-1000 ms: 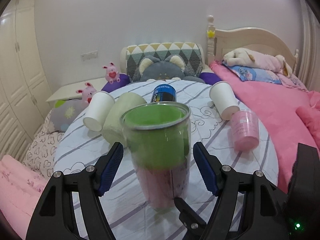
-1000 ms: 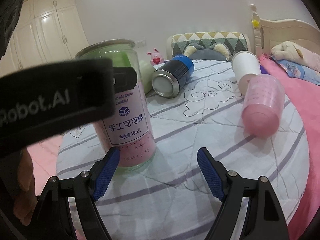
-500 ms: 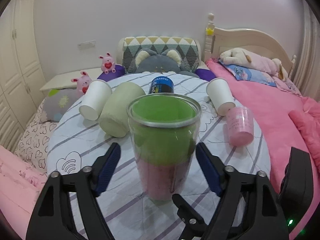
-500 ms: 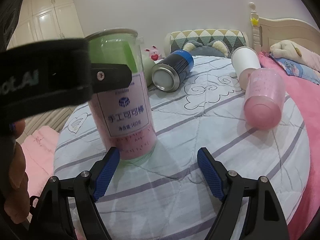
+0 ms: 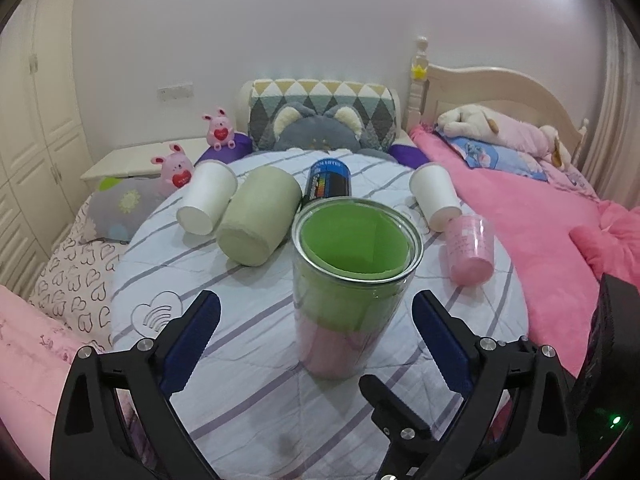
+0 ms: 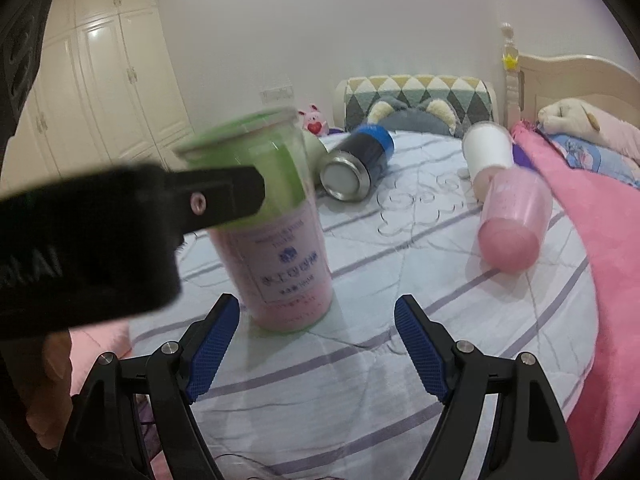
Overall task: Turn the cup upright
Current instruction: 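Open the right gripper and pull it back from the canister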
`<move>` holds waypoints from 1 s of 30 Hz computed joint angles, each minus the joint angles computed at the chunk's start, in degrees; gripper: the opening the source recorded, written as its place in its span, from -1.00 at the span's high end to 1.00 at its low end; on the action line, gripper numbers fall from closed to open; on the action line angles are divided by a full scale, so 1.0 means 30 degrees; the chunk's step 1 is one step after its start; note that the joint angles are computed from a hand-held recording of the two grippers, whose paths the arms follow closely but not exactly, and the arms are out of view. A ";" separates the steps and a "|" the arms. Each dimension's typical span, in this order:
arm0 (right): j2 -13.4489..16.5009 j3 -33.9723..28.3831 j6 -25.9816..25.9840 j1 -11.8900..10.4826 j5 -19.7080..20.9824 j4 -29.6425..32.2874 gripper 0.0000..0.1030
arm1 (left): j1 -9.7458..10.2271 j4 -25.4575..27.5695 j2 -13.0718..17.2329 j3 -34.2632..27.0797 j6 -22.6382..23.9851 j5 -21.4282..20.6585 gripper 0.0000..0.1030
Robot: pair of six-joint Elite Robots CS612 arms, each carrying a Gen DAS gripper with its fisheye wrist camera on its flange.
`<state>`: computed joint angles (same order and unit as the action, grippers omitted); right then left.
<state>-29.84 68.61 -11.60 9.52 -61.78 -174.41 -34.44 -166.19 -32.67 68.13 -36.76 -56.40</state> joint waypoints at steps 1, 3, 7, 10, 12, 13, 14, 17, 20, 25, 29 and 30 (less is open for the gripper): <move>-0.0102 0.0126 0.0003 0.0021 -0.0062 -0.0181 -0.58 | -0.0024 -0.0178 -0.0111 0.0178 0.0013 0.0093 -0.91; -0.0309 0.0375 0.0085 0.0055 -0.0157 -0.0621 -0.58 | -0.0083 -0.0684 -0.0351 0.0598 0.0130 0.0300 -0.92; -0.0628 0.0734 0.0153 0.0142 -0.0479 -0.1261 -0.58 | -0.0250 -0.1763 -0.0892 0.1580 0.0369 0.0985 -1.00; -0.0936 0.1101 0.0164 0.0249 -0.0899 -0.1764 -0.58 | -0.0339 -0.2453 -0.1264 0.2226 0.0607 0.1328 -1.00; -0.1191 0.1390 0.0225 0.0302 -0.1124 -0.1990 -0.58 | -0.0415 -0.2910 -0.1474 0.2627 0.0808 0.1713 -1.00; -0.1269 0.1462 0.0224 0.0324 -0.1228 -0.2025 -0.58 | -0.0468 -0.3107 -0.1590 0.2844 0.0909 0.1990 -1.00; -0.1408 0.1626 0.0187 0.0351 -0.1364 -0.2117 -0.58 | -0.0513 -0.3246 -0.1673 0.3009 0.0989 0.2247 -1.00; -0.1816 0.2082 0.0105 0.0410 -0.1835 -0.2331 -0.58 | -0.0623 -0.3665 -0.1924 0.3519 0.1220 0.2991 -1.00; -0.2145 0.2340 0.0157 0.0458 -0.2356 -0.2365 -0.58 | -0.0678 -0.3819 -0.2188 0.3959 0.1185 0.3358 -1.00; -0.2637 0.2656 0.0338 0.0591 -0.3822 -0.2506 -0.58 | -0.0681 -0.3926 -0.2651 0.4559 0.0783 0.3481 -1.00; -0.2922 0.2812 0.0628 0.0621 -0.4425 -0.2868 -0.58 | -0.0738 -0.4159 -0.2895 0.4869 0.0517 0.3473 -1.00; -0.2976 0.2866 0.0678 0.0608 -0.4434 -0.3073 -0.58 | -0.0771 -0.4163 -0.2930 0.4905 0.0571 0.3539 -1.00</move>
<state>-38.76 77.21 -9.57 11.35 -75.08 -183.63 -36.75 -178.67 -41.46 82.85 -35.05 -45.78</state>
